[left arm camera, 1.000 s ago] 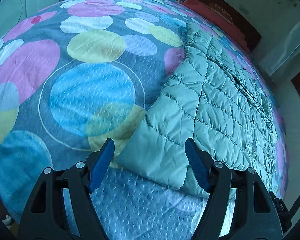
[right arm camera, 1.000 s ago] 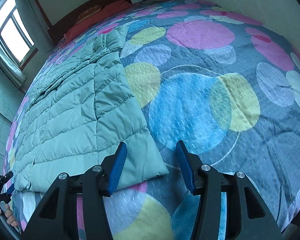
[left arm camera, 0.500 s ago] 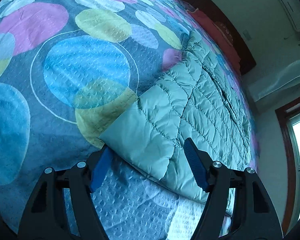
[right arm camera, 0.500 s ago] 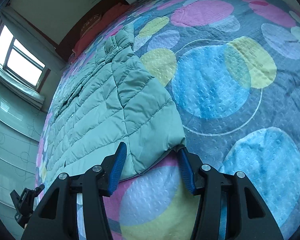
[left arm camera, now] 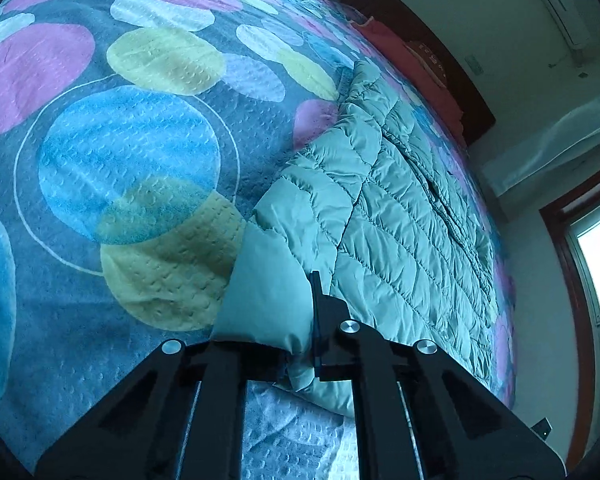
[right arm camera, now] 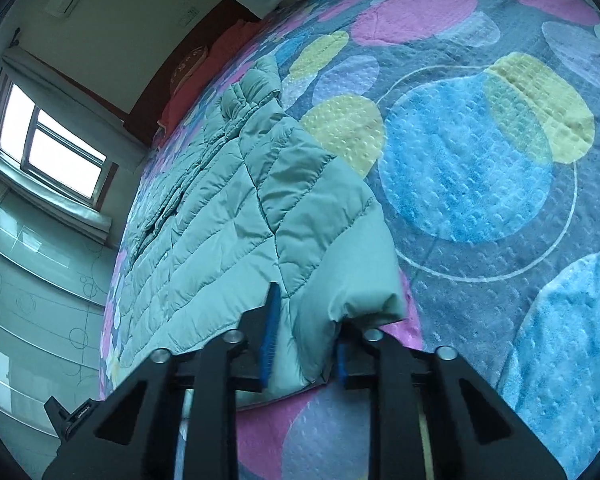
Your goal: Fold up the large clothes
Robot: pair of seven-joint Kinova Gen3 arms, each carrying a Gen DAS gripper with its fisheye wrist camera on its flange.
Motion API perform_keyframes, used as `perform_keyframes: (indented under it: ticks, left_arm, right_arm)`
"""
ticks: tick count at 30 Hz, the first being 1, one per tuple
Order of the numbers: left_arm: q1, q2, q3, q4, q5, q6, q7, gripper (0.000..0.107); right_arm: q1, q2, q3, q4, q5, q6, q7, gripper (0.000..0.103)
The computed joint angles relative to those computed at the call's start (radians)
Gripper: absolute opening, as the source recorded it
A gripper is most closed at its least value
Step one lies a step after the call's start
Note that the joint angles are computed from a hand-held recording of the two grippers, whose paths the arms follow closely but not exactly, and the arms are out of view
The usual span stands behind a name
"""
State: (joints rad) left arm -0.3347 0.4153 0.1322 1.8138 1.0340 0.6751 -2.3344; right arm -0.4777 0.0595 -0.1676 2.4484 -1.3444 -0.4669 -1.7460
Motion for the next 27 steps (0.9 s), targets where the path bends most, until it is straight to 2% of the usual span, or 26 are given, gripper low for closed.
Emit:
perform_keyframes:
  ticks: [3, 7, 10, 14, 17, 18, 21, 24, 27]
  left_arm:
    - [-0.038, -0.019, 0.018, 0.027, 0.066, 0.01, -0.092, 0.003]
    - [-0.071, -0.07, -0.002, 0.057, 0.166, 0.071, -0.21, 0.002]
    - [-0.074, -0.112, -0.044, 0.054, 0.21, 0.146, -0.242, 0.002]
    - [-0.058, -0.138, -0.088, 0.017, 0.241, 0.205, -0.244, 0.002]
    - [-0.027, -0.11, -0.089, -0.057, 0.231, 0.2, -0.207, 0.002]
    - [-0.012, -0.096, -0.087, -0.086, 0.219, 0.183, -0.187, 0.002]
    - [0.04, -0.028, -0.073, -0.203, 0.166, 0.137, -0.089, 0.002]
    - [0.086, 0.046, -0.042, -0.325, 0.099, 0.073, -0.003, 0.002]
    - [0.139, 0.128, -0.022, -0.464, -0.013, 0.019, 0.117, 0.002]
  right_arm:
    - [-0.016, -0.022, -0.025, 0.026, 0.024, -0.062, -0.033, 0.004]
    - [-0.053, -0.077, -0.073, 0.013, -0.102, -0.146, 0.108, 0.003]
    - [-0.051, -0.134, -0.107, -0.001, -0.162, -0.162, 0.192, 0.003]
    - [-0.023, -0.189, -0.131, -0.011, -0.162, -0.172, 0.232, 0.003]
    - [0.094, -0.192, -0.151, -0.035, -0.063, -0.101, 0.21, 0.003]
    - [0.118, -0.184, -0.135, -0.049, -0.022, -0.078, 0.204, 0.003]
    - [0.128, -0.146, -0.019, -0.107, 0.1, 0.004, 0.19, 0.003]
    - [0.195, -0.076, 0.036, -0.197, 0.222, 0.077, 0.175, 0.003]
    - [0.243, 0.002, 0.089, -0.292, 0.344, 0.142, 0.136, 0.003]
